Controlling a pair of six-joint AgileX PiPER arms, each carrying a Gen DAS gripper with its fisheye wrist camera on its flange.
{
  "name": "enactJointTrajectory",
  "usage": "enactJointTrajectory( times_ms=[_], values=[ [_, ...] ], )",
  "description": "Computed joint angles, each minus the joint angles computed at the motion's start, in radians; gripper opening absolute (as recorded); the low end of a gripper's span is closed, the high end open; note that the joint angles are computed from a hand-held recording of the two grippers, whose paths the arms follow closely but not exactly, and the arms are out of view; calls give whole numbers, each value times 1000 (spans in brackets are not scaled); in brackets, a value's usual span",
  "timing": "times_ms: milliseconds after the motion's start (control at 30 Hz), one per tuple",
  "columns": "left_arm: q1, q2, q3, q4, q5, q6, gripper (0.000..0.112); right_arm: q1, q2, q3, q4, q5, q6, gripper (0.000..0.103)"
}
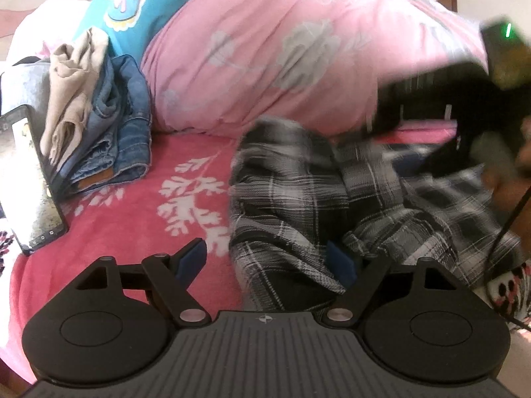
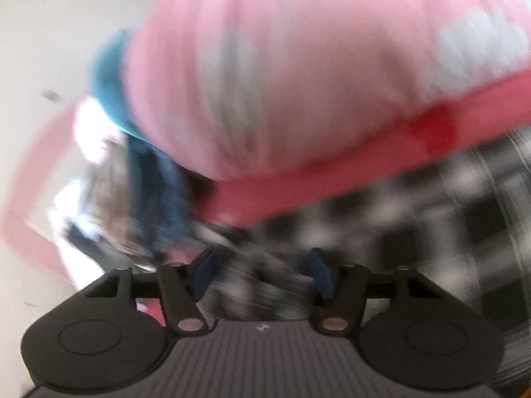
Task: Fold clothes
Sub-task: 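Drag the gripped plaid shirt fabric across the pink sheet with the right gripper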
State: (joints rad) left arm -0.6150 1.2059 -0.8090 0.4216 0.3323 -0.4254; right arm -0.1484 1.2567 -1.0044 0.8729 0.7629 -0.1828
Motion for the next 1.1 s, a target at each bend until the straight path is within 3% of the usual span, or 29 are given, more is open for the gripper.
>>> enactJointTrajectory(
  times_ms=[200, 433, 667, 933, 1100],
  values=[
    [4, -1, -7, 38, -6, -35, 87, -82, -56, 34, 63, 67, -42, 59],
    [-19, 31, -18, 92, 17, -122, 87, -210, -57, 48, 217, 283, -68, 67],
    [-2, 33, -15, 34, 7, -86, 87, -188, -40, 51, 139, 308, 39, 69],
    [20, 35, -6, -49, -19, -19, 87, -93, 26, 20, 127, 219, 81, 80],
    [46, 38, 1, -151, -40, 73, 88, -81, 19, 23, 146, 243, 67, 81]
  ],
)
